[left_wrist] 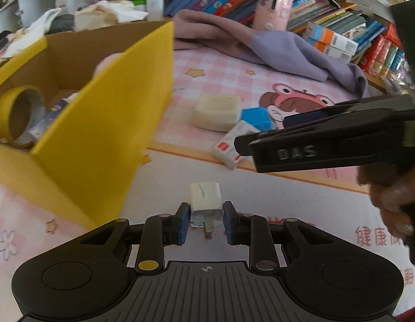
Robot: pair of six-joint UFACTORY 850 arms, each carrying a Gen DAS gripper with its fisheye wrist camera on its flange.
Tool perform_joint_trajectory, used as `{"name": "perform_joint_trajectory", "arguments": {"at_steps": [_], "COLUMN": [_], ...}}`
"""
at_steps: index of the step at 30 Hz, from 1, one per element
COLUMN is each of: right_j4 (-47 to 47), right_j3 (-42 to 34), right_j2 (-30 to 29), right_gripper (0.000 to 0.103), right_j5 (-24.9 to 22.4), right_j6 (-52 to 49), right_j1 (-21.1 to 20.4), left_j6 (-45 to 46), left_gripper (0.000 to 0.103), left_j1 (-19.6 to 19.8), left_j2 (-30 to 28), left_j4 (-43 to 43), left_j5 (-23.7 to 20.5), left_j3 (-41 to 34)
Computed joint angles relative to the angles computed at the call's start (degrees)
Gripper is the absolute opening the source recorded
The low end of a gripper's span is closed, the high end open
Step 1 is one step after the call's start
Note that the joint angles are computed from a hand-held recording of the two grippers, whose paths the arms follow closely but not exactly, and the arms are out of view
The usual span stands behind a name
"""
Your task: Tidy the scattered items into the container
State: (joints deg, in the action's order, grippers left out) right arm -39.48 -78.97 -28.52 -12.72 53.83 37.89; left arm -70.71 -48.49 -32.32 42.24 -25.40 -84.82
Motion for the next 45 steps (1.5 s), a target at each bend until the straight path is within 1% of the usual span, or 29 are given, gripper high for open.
{"name": "perform_joint_trajectory", "arguments": {"at_steps": [1,5,6,7,11,14,15,16,18,21,22,24,29,30,31,34,40,45], "right_j4": [1.23,13.73,15.98,16.23,11.12,10.42,10.26,9.98,9.43,8.42,8.48,8.41,8.43,7.98,7.53,5.76,1.68,-2.77], "right_j3": [-0.68,-2.99,-3.49,-4.00,-4.41,-4.46,-4.45,-4.42,-4.29,-4.03,-4.12,-4.09,-4.22,-4.09,-3.85,-2.78,0.57,3.48], "right_j2": [-0.74,-3.10,-3.63,-4.11,-4.85,-4.99,-5.01,-5.00,-4.90,-4.71,-4.78,-4.71,-4.74,-4.61,-4.39,-3.36,0.01,2.92], "right_gripper": [0.068,0.068,0.067,0.066,0.066,0.066,0.066,0.066,0.066,0.060,0.055,0.055,0.053,0.053,0.053,0.053,0.053,0.053], "right_j5": [-0.01,-0.11,-0.30,-0.68,-0.44,-0.32,-0.30,-0.32,-0.32,0.08,0.14,0.18,-0.19,-0.34,-0.39,-0.10,0.88,-0.34], "right_j6": [-2.32,-18.22,-20.96,-21.55,-16.88,-15.69,-15.54,-15.27,-14.69,-13.96,-14.06,-14.18,-13.97,-13.21,-12.40,-9.61,-2.82,4.59], "right_j1": [0.01,-0.27,-0.32,-0.25,-0.03,-0.02,-0.02,0.01,0.11,0.18,0.16,0.13,0.10,0.15,0.20,0.27,0.70,1.62], "left_j6": [-0.54,-2.78,-3.44,-3.93,-4.26,-2.54,-1.21,-0.85,-0.10,-0.41,-0.93,-1.81,-2.84,-2.62,-2.50,-1.70,-2.63,-0.85], "left_gripper": [0.025,0.025,0.025,0.025,0.025,0.026,0.027,0.032,0.036,0.036,0.036,0.036,0.035,0.031,0.024,0.024,0.024,0.024], "left_j1": [0.12,0.40,0.34,0.30,0.19,0.18,0.27,0.28,0.22,-0.01,-0.05,0.00,0.12,0.12,0.12,0.29,-0.68,-1.35], "left_j2": [0.19,0.77,0.96,1.07,1.06,0.88,0.66,0.42,0.04,-0.40,-0.53,-0.67,-1.21,-1.31,-1.31,-0.98,0.44,1.37], "left_j4": [0.01,0.58,1.07,1.47,1.82,0.51,-1.07,-1.59,-2.11,-1.50,-1.00,-0.16,1.11,1.05,1.04,0.47,4.28,3.62], "left_j5": [-0.17,-0.33,-0.35,-0.34,-0.58,-0.84,-1.11,-1.38,-1.72,-2.60,-3.03,-3.48,-4.37,-4.45,-4.25,-2.98,-1.60,-1.48], "left_j3": [0.36,1.60,1.90,2.09,2.21,1.83,1.45,1.08,0.49,-0.08,-0.26,-0.37,-0.84,-1.02,-1.04,-0.64,0.11,0.21]}}
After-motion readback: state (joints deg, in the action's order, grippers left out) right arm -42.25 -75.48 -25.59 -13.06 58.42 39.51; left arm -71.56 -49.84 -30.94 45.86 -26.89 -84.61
